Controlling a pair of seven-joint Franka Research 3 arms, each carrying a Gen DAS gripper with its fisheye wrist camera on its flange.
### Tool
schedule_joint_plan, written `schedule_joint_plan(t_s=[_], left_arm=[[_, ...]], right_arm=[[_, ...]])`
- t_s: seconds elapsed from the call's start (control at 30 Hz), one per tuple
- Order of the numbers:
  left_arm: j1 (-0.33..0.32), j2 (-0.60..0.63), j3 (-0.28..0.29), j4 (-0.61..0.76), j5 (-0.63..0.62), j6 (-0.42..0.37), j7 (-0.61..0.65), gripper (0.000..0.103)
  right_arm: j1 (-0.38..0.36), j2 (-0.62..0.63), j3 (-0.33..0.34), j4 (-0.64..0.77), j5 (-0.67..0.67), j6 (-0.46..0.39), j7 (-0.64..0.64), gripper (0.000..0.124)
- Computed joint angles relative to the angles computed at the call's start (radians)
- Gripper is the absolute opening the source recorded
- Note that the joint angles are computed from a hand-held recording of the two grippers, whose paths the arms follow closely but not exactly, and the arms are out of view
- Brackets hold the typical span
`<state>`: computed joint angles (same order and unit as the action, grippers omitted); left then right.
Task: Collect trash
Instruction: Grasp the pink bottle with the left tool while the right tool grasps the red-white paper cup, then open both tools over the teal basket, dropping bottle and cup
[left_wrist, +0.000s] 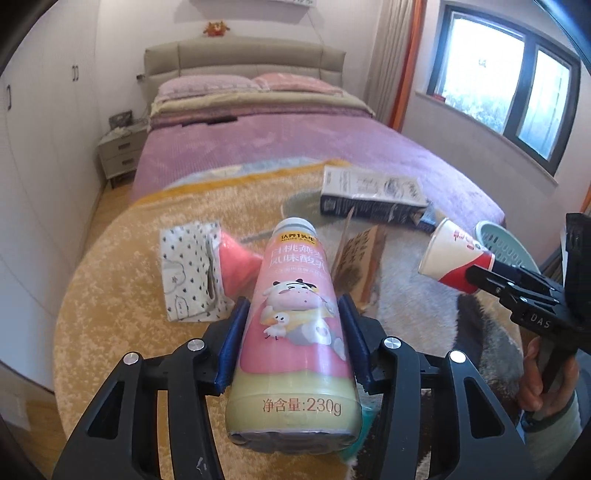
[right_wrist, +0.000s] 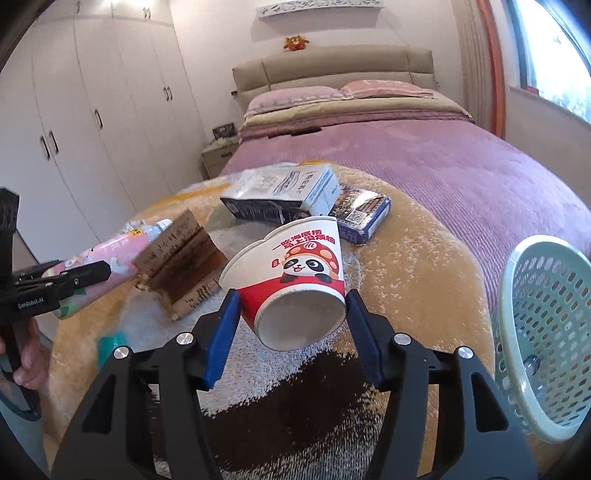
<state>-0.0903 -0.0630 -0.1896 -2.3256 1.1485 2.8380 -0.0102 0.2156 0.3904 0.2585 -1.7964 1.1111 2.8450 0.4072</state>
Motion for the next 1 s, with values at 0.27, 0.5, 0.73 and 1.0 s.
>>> schedule_joint_plan(t_s=[0.27,0.5,0.73,1.0], left_arm=[[-0.022,-0.013,-0.033,0.058,0.127,0.002,-0.108,0.047],[-0.103,0.137,-0.042,0.262,0.173,-0.002,-0.079,0.047],[-0.207,0.379,-0.01,0.535,0.065,0.032,0.09,0.048],[-0.264,0.715,-0.071,0.921,-0.246,-0.031,0.478,0.048]], right_arm=[[-0.021,-0.119,-0.012,-0.078,0.208,0.043,-0.165,0.055],[-0.02,-0.184,-0.094,-0.119,0.351,0.065,-0.263,0.055],[-0.025,-0.163,-0.148,-0.104,0.375,0.22,-0.271,0.055],[-0.109,-0.065,-0.195,-0.055,0.12,0.167,0.081,0.055]])
